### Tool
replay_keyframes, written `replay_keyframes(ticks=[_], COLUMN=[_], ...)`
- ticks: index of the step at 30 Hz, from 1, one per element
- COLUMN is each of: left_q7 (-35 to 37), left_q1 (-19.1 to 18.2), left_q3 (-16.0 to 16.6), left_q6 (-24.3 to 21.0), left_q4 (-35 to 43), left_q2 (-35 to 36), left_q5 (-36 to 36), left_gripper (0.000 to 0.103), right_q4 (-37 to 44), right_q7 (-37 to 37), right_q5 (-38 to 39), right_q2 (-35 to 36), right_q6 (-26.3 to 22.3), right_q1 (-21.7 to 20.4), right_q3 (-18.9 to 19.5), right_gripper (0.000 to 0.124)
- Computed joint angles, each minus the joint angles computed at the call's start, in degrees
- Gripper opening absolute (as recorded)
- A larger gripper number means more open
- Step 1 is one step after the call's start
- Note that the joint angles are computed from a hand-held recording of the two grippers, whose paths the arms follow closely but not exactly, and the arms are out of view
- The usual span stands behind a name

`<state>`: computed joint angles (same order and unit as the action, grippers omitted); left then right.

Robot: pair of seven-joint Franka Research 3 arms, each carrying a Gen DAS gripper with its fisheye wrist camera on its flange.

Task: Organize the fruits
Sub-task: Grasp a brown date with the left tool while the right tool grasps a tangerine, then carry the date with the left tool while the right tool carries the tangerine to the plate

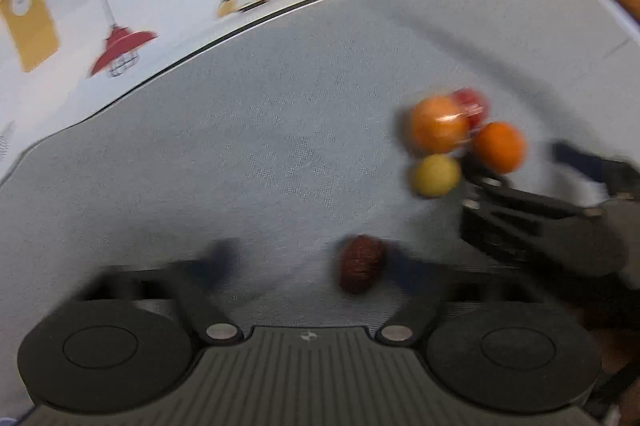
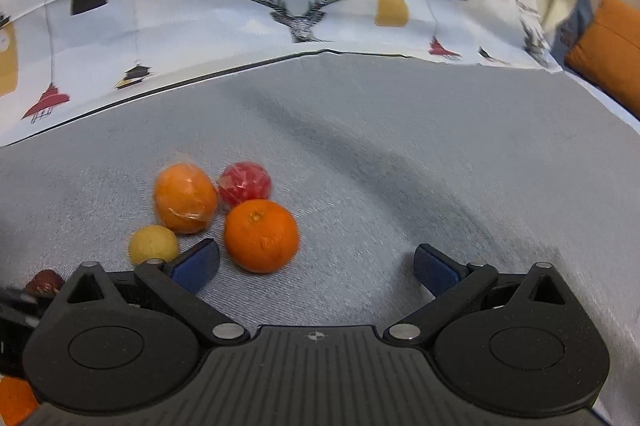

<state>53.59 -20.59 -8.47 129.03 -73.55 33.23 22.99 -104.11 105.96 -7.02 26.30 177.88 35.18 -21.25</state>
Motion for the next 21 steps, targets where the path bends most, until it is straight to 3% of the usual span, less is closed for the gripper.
replay_keyframes(ticks=[1, 2, 3, 5, 7, 10, 13, 16, 18, 21], left_q7=[1.2, 2.3, 2.7, 2.6, 2.0, -0.2, -3.1, -5.2, -6.2, -7.5], left_q1=[0.5, 0.7, 0.7, -0.3, -0.7, -0.3, 0.0, 1.0, 1.6, 1.7], left_q3=[-0.6, -1.1, -1.1, -0.5, -0.3, -0.8, -1.8, -3.7, -5.0, -6.7], left_q6=[1.0, 0.8, 0.7, -0.6, -1.0, 0.1, -0.1, -0.7, -1.1, -3.3], left_q4=[-0.9, -1.0, -1.6, -2.4, -5.1, -11.9, -18.6, -25.8, -30.8, -37.1], left_q2=[-0.7, -1.1, -1.7, -3.1, -5.9, -12.7, -20.3, -29.2, -35.6, -44.4], left_q5=[-0.6, -1.2, -1.3, 0.4, 1.8, 2.8, 4.2, 2.6, 1.1, -0.9], left_gripper=[0.021, 0.022, 0.022, 0.022, 0.022, 0.022, 0.022, 0.022, 0.022, 0.022], right_q4=[-0.1, -0.2, -0.4, -0.9, -3.3, -10.7, -18.4, -25.6, -30.7, -37.0], right_q7=[-1.7, -2.2, -1.5, -0.2, 5.0, 9.3, 15.8, 19.4, 19.1, 15.3], right_q5=[-0.4, -1.2, -1.9, -0.6, -1.8, -4.6, -13.0, -18.3, -18.9, -15.6], right_q2=[-0.3, -0.7, -1.3, -3.4, -6.9, -15.3, -25.0, -35.3, -42.3, -53.0], right_q6=[0.3, -0.3, -1.8, -5.7, -8.2, -5.8, -3.3, -2.6, -2.6, -5.2], right_q1=[-0.9, 0.0, 0.9, -0.7, 0.2, -0.4, 0.2, -2.4, -3.7, -1.5], right_q3=[1.3, 0.6, -0.3, 1.6, 0.1, 0.4, -0.5, 2.8, 5.5, 6.8], right_gripper=[0.056, 0.036, 0.036, 0.036, 0.036, 0.036, 0.036, 0.036, 0.036, 0.036])
